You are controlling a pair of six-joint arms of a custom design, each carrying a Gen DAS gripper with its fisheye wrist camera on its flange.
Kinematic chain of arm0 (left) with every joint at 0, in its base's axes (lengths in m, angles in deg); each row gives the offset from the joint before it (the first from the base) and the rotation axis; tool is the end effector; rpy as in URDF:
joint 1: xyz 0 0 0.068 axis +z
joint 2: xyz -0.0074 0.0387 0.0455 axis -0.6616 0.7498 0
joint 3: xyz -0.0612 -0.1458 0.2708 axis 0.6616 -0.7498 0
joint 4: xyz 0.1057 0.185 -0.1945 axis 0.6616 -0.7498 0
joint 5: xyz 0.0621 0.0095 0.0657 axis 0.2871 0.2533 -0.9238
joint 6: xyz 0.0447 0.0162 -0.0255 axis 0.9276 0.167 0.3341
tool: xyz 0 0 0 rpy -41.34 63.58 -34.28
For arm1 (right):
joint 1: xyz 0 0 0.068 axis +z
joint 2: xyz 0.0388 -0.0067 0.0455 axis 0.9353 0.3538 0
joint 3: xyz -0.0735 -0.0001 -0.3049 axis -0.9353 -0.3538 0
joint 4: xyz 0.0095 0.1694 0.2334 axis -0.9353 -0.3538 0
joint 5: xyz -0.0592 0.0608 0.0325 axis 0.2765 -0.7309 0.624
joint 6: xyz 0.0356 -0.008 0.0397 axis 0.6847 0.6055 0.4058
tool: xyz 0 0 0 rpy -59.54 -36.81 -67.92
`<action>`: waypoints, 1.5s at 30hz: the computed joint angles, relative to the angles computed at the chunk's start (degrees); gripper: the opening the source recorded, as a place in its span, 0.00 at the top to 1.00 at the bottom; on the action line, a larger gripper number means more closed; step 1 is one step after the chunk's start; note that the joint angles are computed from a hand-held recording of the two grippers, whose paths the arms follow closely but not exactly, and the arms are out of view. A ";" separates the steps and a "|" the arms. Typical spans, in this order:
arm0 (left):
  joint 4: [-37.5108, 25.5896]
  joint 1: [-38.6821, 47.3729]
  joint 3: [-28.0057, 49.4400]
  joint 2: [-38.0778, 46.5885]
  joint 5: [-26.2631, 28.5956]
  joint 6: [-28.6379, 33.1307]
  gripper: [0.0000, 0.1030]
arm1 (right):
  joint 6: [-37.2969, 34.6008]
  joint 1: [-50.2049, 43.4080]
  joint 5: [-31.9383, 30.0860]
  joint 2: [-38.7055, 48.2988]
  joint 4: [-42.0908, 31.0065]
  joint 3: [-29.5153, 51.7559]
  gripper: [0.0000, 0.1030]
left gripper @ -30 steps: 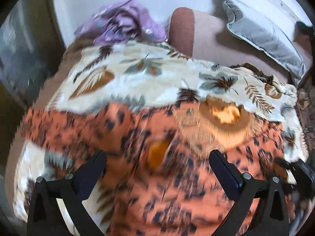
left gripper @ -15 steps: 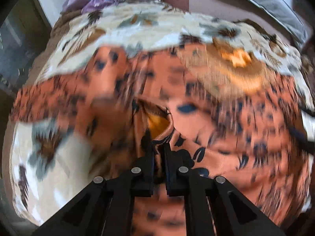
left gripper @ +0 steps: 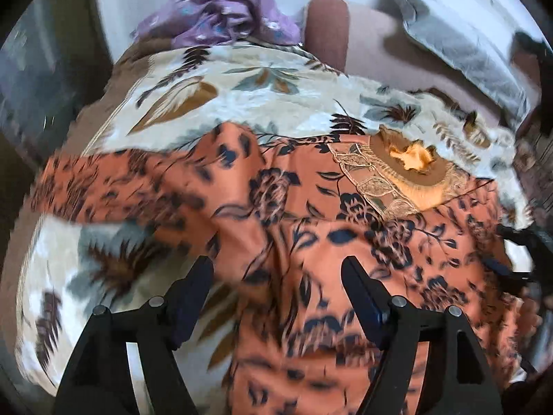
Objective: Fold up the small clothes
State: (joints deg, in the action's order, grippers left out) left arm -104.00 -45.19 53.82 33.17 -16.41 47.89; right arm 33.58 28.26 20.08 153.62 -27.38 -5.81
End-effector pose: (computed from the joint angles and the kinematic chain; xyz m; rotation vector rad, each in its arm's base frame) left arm 0.3580 -0.0316 0.2122 0.5722 2.5400 -0.2047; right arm 0.1570 -0.1069 0.1477 1.3240 2.0666 0.8226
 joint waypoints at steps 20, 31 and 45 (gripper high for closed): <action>14.46 -15.75 6.12 3.50 -20.10 12.71 0.97 | 3.15 4.77 5.10 -0.88 1.47 0.20 0.21; 7.37 1.77 7.55 9.37 -10.53 10.15 0.92 | 3.37 8.54 8.47 -0.14 2.67 0.85 0.15; -10.93 28.72 44.45 36.47 14.51 -22.86 0.15 | 4.95 22.45 25.29 -0.39 2.85 2.28 0.07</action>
State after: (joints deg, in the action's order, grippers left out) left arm -114.93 -16.47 98.27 69.64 -1.90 25.03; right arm 38.52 50.71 45.37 153.22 -24.53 -3.52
